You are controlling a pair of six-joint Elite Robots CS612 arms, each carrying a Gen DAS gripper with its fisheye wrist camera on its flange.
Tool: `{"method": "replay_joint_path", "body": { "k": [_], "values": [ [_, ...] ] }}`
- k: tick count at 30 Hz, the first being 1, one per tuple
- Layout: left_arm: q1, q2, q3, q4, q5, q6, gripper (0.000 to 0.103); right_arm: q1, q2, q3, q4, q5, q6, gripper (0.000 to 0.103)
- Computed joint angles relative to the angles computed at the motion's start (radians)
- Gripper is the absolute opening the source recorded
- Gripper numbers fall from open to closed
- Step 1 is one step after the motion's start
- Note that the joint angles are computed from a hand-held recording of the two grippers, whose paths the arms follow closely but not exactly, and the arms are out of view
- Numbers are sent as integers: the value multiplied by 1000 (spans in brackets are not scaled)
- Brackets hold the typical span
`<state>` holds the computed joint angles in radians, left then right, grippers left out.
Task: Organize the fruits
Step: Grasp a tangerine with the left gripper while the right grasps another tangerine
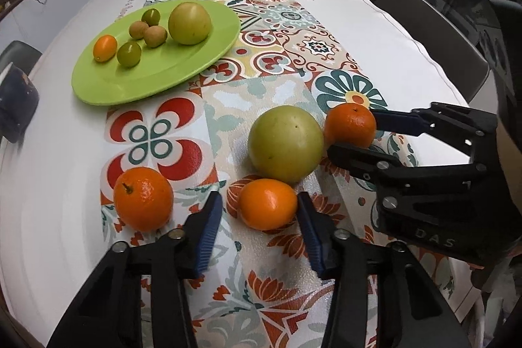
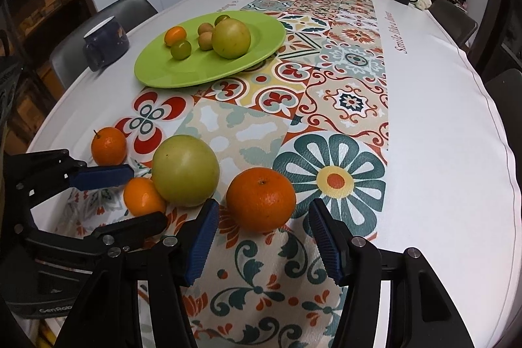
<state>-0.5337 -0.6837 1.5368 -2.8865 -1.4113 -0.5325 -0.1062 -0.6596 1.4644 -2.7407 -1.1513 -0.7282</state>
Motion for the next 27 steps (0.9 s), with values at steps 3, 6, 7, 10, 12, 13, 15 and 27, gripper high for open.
{"method": "replay_joint_path", "body": {
  "k": [3,6,7,10,12,13,15,27],
  "values": [
    [1,1,2,-15,-17,5,36,2,3,-2,4,-7,-1,48],
    [0,1,4,-19,-14,5,36,2,1,3,1,-5,-7,44],
    [0,1,4,-20,-15,3,36,3,1,5,-6,-7,-6,44],
    [0,-1,7,-24,-10,-3,36,2,-2,10,-8,-8,6,43],
    [0,-4,13,-32,-10,-5,36,1,-3,13,-11,-8,13,43],
    [0,-5,14,-35,-8,-4,36,0,-4,15,-16,-7,16,43],
    [-2,-7,18,-40,-4,-2,36,-1,-7,19,-20,-5,21,43],
    [-14,-31,55,-97,24,0,36,-11,-41,69,-69,23,31,43]
  ]
}}
